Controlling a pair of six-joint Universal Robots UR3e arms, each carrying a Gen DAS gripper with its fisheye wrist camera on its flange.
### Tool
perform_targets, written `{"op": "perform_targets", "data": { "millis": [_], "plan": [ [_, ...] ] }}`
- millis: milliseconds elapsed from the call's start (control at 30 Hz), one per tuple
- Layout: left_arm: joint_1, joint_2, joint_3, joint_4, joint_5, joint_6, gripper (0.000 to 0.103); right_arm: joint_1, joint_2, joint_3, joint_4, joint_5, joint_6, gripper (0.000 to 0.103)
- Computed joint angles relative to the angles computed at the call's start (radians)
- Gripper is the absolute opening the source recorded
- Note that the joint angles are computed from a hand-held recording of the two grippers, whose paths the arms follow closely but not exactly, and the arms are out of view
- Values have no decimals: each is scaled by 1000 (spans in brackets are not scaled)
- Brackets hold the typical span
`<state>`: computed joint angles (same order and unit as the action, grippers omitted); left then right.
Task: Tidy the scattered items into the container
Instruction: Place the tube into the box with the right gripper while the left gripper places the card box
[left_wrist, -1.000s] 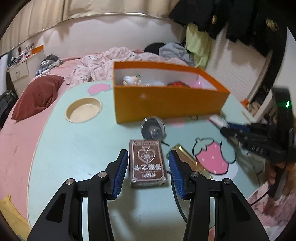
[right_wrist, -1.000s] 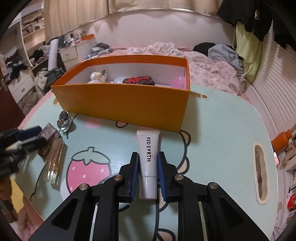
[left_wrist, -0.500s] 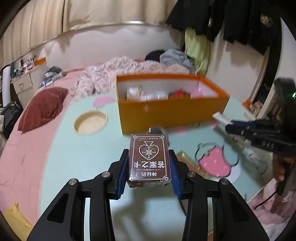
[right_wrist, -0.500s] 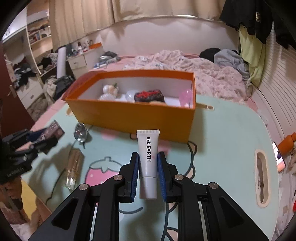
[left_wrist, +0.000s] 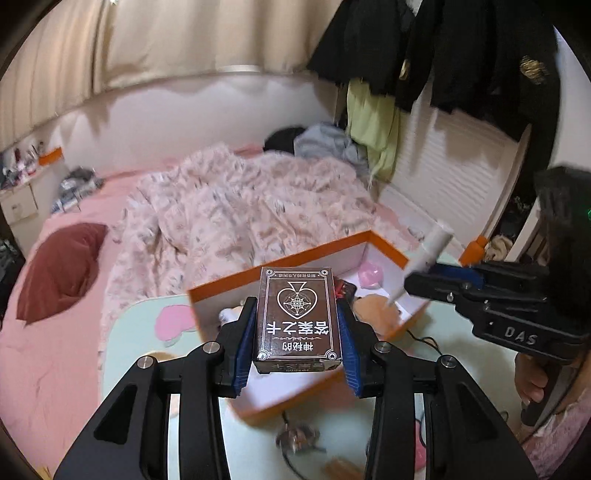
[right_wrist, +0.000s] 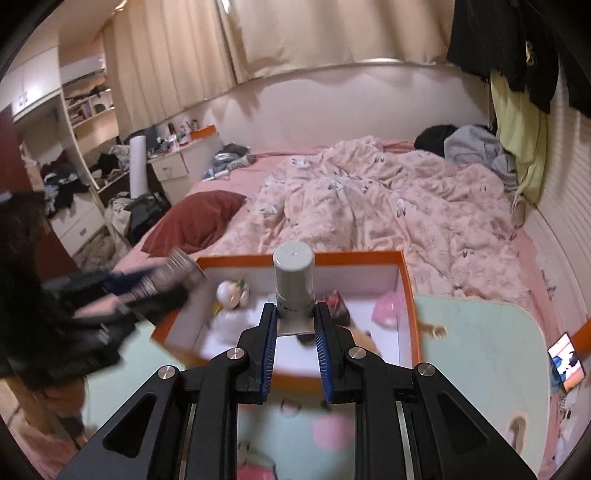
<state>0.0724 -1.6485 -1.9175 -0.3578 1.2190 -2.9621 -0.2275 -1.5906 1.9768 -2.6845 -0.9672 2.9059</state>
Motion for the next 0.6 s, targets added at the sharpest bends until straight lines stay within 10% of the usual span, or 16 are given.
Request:
{"op": "perform_targets", "data": {
  "millis": [333, 400, 467, 600],
  "plan": [
    [-12, -228, 127, 9, 22, -76, 42, 54, 348, -333, 167, 100, 92, 20],
    [-13, -241, 133, 11, 28, -82, 42, 53, 362, -347, 172, 114, 110, 31],
    [-12, -239, 124, 14, 33, -75, 42, 45, 341, -306, 124, 96, 146, 63],
    [-12, -211, 78, 47, 38, -42, 43, 7, 299, -254, 131, 115, 115, 62]
  ]
}}
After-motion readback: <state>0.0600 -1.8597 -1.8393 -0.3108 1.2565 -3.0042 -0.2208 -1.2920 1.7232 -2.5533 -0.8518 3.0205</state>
